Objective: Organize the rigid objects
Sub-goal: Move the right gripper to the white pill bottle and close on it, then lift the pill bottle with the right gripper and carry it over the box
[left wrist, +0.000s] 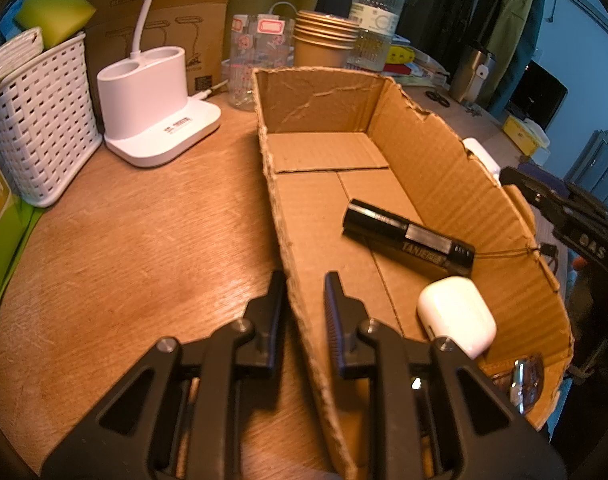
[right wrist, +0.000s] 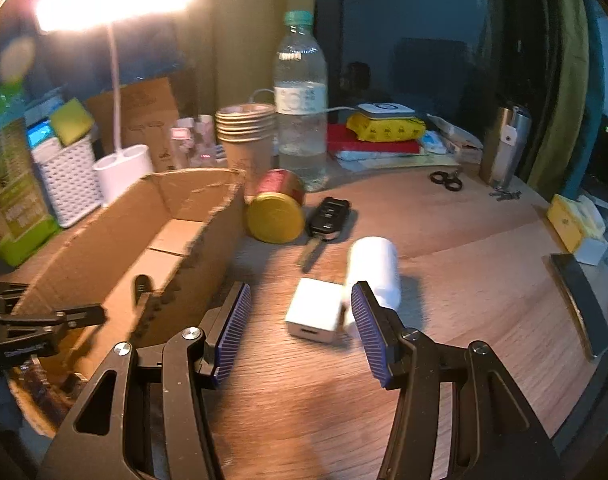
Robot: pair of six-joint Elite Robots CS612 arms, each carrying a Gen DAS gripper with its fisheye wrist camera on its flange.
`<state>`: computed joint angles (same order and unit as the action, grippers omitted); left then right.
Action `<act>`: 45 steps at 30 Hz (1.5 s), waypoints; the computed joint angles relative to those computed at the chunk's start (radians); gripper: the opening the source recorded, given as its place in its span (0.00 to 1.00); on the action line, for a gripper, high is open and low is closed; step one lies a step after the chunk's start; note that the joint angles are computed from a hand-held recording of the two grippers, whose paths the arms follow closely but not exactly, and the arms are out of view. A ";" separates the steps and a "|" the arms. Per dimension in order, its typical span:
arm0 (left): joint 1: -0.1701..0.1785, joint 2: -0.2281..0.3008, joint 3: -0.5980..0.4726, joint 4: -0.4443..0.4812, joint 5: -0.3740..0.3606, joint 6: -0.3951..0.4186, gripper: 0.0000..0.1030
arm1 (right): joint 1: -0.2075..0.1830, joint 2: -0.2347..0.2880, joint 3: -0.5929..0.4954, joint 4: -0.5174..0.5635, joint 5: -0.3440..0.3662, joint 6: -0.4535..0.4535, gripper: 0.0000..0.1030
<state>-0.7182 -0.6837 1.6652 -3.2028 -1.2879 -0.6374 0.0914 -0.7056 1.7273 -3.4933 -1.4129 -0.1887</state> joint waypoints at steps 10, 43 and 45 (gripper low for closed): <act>0.000 0.000 0.000 0.000 0.000 0.000 0.20 | -0.022 0.027 -0.063 0.056 -0.034 0.051 0.54; 0.000 0.000 0.000 0.000 0.000 0.000 0.21 | -0.039 0.060 -0.152 0.229 0.002 0.060 0.47; 0.000 0.000 0.000 0.000 0.000 0.000 0.21 | -0.039 0.059 -0.146 0.212 0.002 0.061 0.46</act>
